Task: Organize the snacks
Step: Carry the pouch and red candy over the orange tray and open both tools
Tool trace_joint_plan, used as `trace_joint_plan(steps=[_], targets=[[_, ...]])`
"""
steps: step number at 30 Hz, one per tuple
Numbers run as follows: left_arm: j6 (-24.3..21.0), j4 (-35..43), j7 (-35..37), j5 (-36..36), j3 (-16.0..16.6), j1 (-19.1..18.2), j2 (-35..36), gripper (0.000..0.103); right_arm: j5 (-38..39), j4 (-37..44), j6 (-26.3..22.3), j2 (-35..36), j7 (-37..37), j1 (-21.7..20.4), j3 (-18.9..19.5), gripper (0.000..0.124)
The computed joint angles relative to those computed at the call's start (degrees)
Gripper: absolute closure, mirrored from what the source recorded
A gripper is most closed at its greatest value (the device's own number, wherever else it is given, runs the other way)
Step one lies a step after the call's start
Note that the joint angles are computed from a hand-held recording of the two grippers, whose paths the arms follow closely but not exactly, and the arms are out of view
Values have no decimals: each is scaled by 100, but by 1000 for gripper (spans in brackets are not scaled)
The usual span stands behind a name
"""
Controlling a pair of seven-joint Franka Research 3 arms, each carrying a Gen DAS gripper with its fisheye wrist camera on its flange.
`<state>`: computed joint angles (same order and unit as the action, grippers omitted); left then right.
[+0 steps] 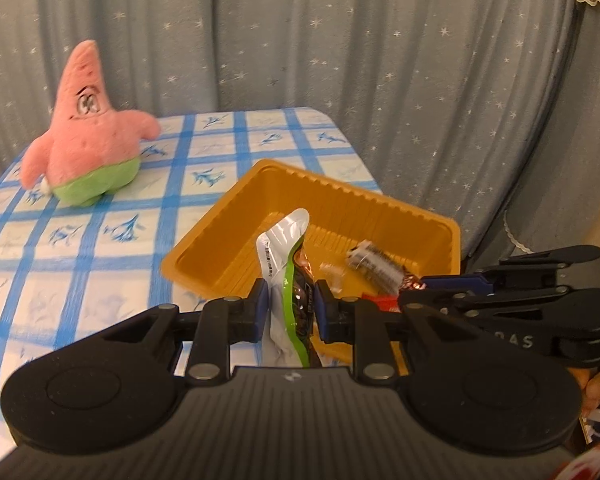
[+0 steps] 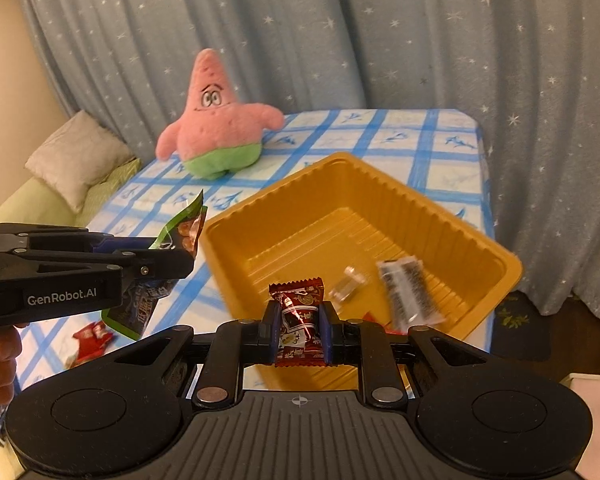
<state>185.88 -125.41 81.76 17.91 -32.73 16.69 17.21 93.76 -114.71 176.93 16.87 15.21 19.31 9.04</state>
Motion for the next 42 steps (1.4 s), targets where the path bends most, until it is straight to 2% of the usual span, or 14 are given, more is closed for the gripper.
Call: trace_joint_plan(steps=[5,9,13,17,20,29,36,42], targets=[[-121,424,76,7,161,-262,308,81,-130,199,89,195,132,-63,-25,103],[-196,724,155,-37,514,-669,484,81,-365,363,167,381,363,-167,25,103],[-422,1079,292,-170,609,-833,732,81,-691,542,222,591,651,-304,122,103],[-590,1452,375,-251,998,-1250,976,81,-946,748,288,813,828,-498,305,103],[-757,1759,463,-364,1089,-1374,1205,81,-1376,846,317,962,1243,-565,359,103],[-1223,2480,452,-477,1654,-1954,1684,83,-2421,905,393,1177,2270,-802,552,103],[-1387,2625,492,-530,1753,-2038,1799,82,-3033,808,481,1209,2807,-1077,806,103],[-1310,2418,523,-685,1620,-1867,1682,83,-3404,766,576,1256,3053,-1411,1156,103]])
